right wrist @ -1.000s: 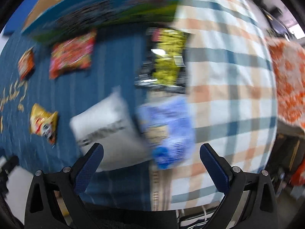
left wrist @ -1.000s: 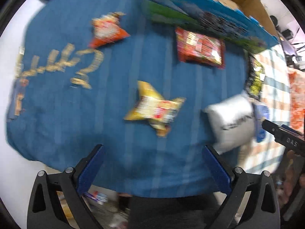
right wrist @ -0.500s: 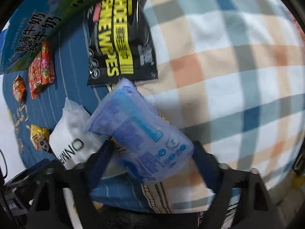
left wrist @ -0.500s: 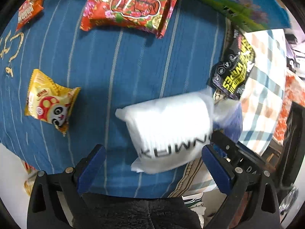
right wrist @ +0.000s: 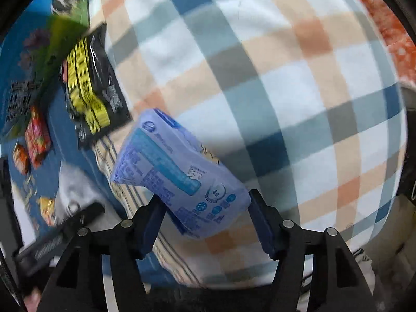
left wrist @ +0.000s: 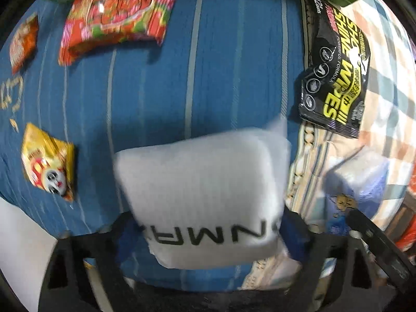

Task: Organize soft objects
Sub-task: 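Grasp the white NMAX pouch with the left tool while the right tool grasps the blue wipes pack, then carry both packs into the cardboard box and open both tools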

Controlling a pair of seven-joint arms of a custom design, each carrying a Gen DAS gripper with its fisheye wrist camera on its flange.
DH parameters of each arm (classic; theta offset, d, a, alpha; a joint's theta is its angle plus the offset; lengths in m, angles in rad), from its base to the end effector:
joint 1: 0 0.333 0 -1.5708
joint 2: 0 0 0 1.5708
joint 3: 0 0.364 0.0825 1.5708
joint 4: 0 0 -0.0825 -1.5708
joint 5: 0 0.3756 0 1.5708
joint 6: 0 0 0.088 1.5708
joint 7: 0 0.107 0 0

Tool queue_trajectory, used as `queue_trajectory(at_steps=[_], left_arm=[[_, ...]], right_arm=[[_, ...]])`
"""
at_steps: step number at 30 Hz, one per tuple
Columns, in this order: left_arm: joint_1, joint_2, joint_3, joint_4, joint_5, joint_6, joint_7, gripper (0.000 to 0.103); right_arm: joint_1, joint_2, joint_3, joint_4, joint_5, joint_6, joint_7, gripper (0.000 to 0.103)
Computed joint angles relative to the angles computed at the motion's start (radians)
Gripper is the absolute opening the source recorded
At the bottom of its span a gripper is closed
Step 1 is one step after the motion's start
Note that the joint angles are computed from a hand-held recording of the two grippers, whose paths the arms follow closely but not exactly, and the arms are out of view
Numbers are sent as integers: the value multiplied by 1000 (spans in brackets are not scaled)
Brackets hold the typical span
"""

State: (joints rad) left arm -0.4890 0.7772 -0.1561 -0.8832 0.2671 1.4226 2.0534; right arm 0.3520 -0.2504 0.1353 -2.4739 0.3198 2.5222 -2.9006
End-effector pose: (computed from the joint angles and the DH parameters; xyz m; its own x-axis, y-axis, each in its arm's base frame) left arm 0.6491 -0.3892 0.4631 -0.8870 -0.4606 -0.0329 -0.4512 0.8494 0.2739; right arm 0.4012 0.2121 0.4658 -0.9780 0.0160 -0.2082 -0.0429 0.9605 0.2751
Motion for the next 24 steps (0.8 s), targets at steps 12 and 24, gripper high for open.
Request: queue_trajectory(at_steps=[12, 24], left_arm=[[-11, -57, -10, -129, 46, 211, 92, 79], [65, -69, -13, -114, 2, 179, 173, 79]], right_arm=[[-8, 18, -26, 151, -137, -327, -342, 75], [-46, -62, -10, 55, -74, -216, -244, 55]])
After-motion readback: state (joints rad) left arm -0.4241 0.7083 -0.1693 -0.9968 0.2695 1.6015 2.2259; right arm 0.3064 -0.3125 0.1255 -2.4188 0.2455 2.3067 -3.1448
